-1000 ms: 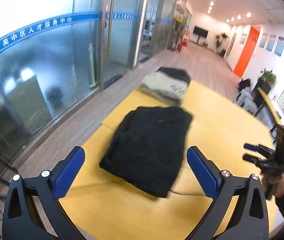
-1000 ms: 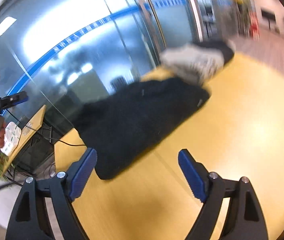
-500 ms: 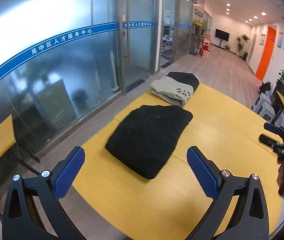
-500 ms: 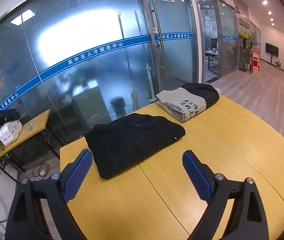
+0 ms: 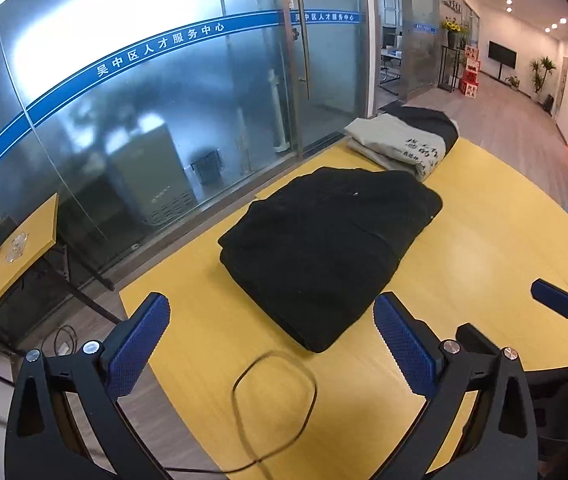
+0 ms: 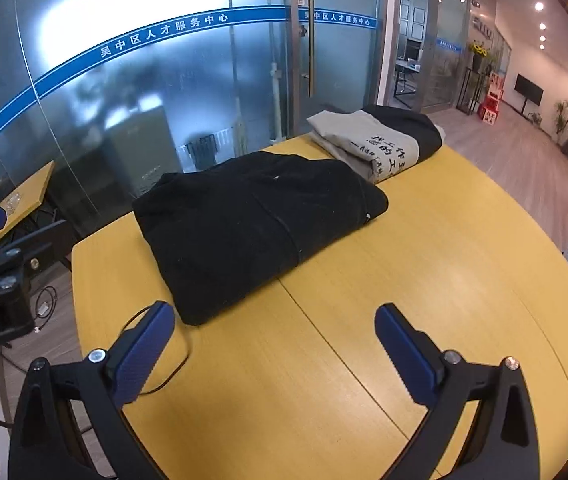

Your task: Fold clothes

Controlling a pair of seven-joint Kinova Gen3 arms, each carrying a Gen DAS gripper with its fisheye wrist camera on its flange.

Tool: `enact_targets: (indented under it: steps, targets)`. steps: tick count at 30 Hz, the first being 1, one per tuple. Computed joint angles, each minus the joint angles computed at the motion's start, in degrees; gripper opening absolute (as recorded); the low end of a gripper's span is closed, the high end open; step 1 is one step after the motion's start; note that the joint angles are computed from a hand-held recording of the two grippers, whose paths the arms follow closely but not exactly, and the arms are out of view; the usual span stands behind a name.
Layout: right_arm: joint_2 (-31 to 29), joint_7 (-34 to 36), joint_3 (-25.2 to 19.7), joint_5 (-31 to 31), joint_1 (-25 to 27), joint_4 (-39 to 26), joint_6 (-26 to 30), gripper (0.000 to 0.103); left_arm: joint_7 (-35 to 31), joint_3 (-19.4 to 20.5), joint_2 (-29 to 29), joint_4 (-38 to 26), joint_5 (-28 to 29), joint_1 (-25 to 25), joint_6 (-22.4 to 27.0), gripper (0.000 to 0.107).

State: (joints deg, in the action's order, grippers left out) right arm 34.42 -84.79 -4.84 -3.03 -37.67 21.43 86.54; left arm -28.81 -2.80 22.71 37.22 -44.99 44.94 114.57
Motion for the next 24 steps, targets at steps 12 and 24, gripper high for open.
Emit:
enact_targets:
  steps: [12, 24]
  targets:
    - [4.4, -0.3, 2.1, 1.5, -2.2, -9.5, 7.1, 0.102, 3.5, 1.3, -1.3, 3.7, 3.1, -3.0, -2.1, 0.103]
    - [5.5, -1.2, 3.1, 1.9, -2.9, -11.1, 8.6, 0.102, 2.4, -0.8, 2.8, -2.2, 3.4, -2.7, 2.7, 0.103]
